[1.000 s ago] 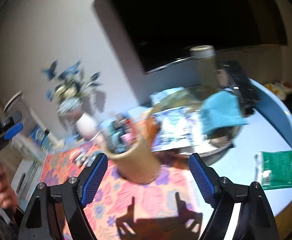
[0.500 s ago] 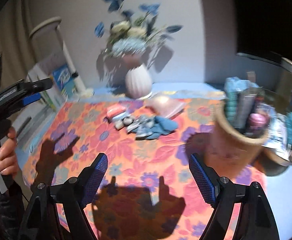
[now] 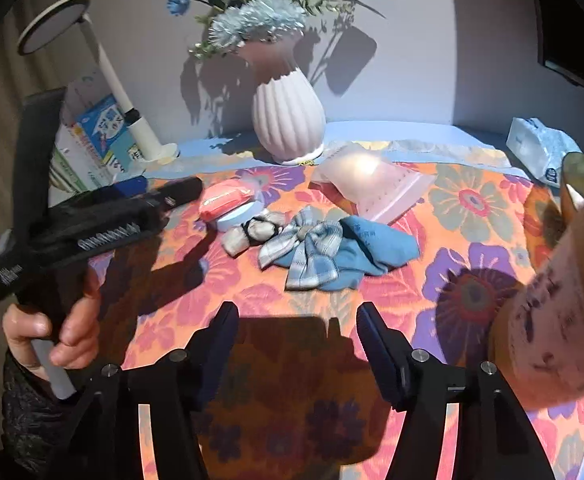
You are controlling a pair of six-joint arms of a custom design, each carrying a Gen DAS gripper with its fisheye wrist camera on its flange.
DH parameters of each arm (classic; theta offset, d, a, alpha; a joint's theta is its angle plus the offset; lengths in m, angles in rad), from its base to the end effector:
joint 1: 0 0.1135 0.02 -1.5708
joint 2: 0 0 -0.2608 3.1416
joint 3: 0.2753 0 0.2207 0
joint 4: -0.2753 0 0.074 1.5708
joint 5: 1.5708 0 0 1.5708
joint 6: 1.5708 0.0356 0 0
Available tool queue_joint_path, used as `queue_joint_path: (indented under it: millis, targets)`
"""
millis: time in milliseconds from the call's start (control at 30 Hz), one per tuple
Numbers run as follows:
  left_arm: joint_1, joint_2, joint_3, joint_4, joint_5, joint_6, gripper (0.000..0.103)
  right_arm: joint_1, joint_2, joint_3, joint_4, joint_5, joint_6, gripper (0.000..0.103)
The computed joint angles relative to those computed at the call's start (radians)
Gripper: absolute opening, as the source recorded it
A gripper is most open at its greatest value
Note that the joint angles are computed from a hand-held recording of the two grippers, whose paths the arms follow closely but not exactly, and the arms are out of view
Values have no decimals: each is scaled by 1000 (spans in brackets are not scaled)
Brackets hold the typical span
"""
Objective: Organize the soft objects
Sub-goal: 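Grasp the coral packet with the left tool while the right grasps the gingham bow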
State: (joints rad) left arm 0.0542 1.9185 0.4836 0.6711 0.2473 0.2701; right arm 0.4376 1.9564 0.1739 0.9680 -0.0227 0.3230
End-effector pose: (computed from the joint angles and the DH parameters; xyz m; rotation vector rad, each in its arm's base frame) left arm 0.2755 0.0062 0.0813 0.3701 2.2792 -0.1239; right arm 0.1874 0.0886 0.0552 -0.1495 2.4155 0.3824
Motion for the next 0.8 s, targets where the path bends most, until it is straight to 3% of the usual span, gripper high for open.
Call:
queue_joint_path:
  millis: [133,367,467,533,700,800]
  targets:
    - [-21,79,56,6,-1,12,81,6,3,100,-90,24,-21,60]
    - [14,157,132,-46,90,13,78,28,112,271,-166,95,-73,56]
    - [21,181,156,-63,99,12,68,18,169,326,-186,104,-82,54]
    - [22,193,172,-88,101,13,48,19,200,349,-185,119,-79,52]
    - [23,174,119,-13,95,6,43,37,252,366,-156,190,-83,31]
    - [53,150,90,26,145,-22,43,16,245,307,-62,155,-83,21]
